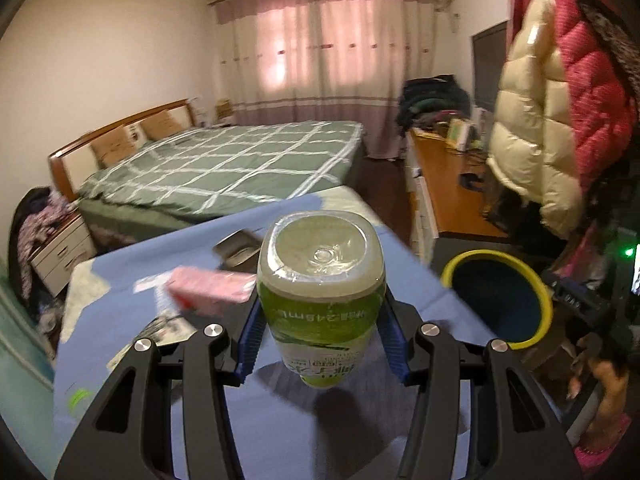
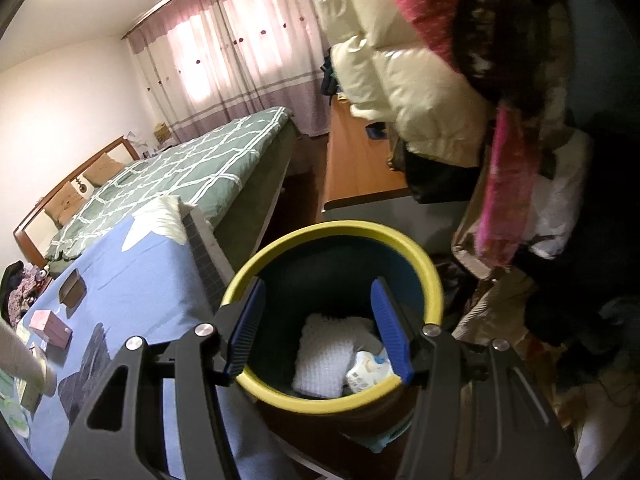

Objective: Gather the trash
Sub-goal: 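Carry the juice bottle over the yellow bin and open the left gripper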

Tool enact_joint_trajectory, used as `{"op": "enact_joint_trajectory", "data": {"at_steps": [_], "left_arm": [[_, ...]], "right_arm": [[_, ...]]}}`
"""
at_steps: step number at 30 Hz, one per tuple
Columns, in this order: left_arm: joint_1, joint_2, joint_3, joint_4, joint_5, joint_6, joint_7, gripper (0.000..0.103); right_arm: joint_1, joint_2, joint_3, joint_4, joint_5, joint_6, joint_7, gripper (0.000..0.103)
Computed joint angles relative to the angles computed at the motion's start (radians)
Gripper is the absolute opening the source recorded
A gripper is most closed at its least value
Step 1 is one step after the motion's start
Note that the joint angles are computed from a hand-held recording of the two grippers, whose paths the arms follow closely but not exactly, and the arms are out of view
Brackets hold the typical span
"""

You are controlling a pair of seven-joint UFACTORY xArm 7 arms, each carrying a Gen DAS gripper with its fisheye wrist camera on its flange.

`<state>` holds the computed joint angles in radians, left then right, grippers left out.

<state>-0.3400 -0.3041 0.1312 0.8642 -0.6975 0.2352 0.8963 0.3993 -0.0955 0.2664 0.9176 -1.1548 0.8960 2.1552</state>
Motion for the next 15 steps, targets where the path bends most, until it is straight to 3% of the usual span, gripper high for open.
{"op": "enact_joint_trajectory", "data": {"at_steps": [8, 15], "left_arm": [[-0.092, 0.075, -0.093, 0.101, -0.068, 0.056, 0.025, 0.051], [-0.102, 0.204, -0.221, 0.206, -0.053, 0.060, -0.011, 0.051]], "right_arm": [[-0.036, -0.117, 0.013, -0.129, 0.023, -0.009, 0.046, 0.053], [-0.089, -0.196, 0.033, -0.216, 0.039, -0.043, 0.067, 0.053]]}}
